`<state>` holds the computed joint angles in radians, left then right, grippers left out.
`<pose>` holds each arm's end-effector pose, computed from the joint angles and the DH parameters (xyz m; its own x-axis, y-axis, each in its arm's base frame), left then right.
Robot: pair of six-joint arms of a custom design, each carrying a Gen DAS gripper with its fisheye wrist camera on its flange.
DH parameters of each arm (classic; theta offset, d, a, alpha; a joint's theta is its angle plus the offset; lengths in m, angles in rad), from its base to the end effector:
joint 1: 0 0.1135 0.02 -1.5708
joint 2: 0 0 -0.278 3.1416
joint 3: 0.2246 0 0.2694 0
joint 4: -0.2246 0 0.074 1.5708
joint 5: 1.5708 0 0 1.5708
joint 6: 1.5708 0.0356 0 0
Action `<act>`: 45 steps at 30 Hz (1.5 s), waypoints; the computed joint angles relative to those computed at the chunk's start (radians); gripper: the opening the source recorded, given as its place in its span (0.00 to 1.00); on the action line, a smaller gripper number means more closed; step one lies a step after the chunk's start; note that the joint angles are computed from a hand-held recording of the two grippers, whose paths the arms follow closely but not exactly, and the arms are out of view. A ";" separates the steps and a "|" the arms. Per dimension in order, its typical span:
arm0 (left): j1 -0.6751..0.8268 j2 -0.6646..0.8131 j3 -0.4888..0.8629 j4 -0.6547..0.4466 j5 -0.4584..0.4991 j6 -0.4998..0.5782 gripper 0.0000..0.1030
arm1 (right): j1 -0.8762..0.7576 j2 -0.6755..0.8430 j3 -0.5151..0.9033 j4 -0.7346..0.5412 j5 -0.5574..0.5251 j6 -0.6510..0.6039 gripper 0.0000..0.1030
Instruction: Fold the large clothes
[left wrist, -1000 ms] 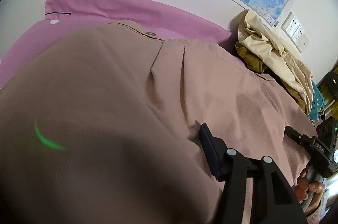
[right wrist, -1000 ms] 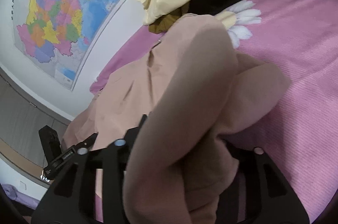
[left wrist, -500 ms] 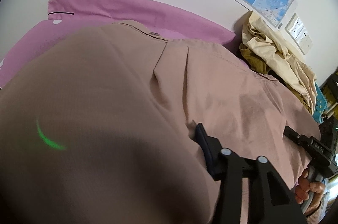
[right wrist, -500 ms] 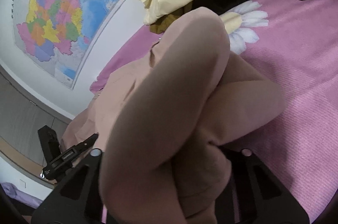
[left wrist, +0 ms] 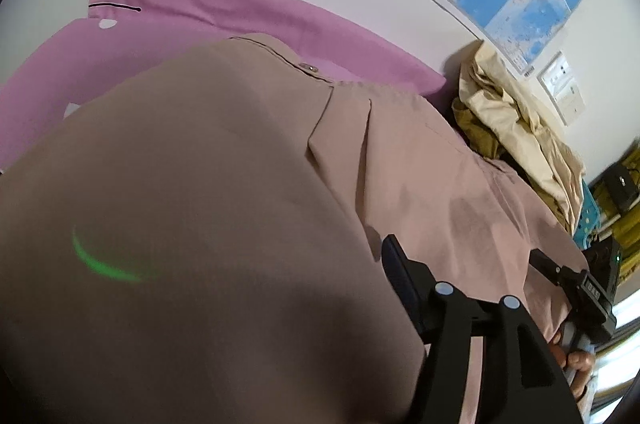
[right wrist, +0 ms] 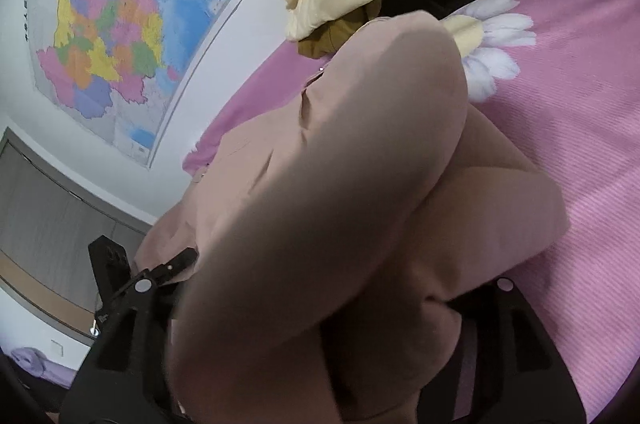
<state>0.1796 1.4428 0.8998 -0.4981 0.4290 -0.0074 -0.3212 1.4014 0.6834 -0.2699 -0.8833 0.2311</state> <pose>0.2920 0.0380 0.2131 -0.8494 -0.1610 -0.5026 0.0381 0.9311 -0.3627 0.2588 -0.0571 0.1793 -0.8177 0.4253 -0.3880 -0.0164 0.6565 0.7541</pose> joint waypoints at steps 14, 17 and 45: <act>0.088 0.055 0.286 -0.132 -0.003 0.085 0.16 | 0.188 -0.050 0.261 -0.040 0.038 0.057 0.13; 0.135 0.113 0.422 -0.160 -0.033 0.105 0.16 | 0.291 0.030 0.396 -0.023 0.098 0.082 0.13; 0.466 0.874 1.196 -0.226 -0.241 0.101 0.23 | 0.625 0.694 0.802 0.113 0.019 0.238 0.22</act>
<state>0.6454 2.3170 2.0962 -0.7238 0.1883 0.0933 0.3042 2.0951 1.4857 -0.1573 -0.8647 0.4694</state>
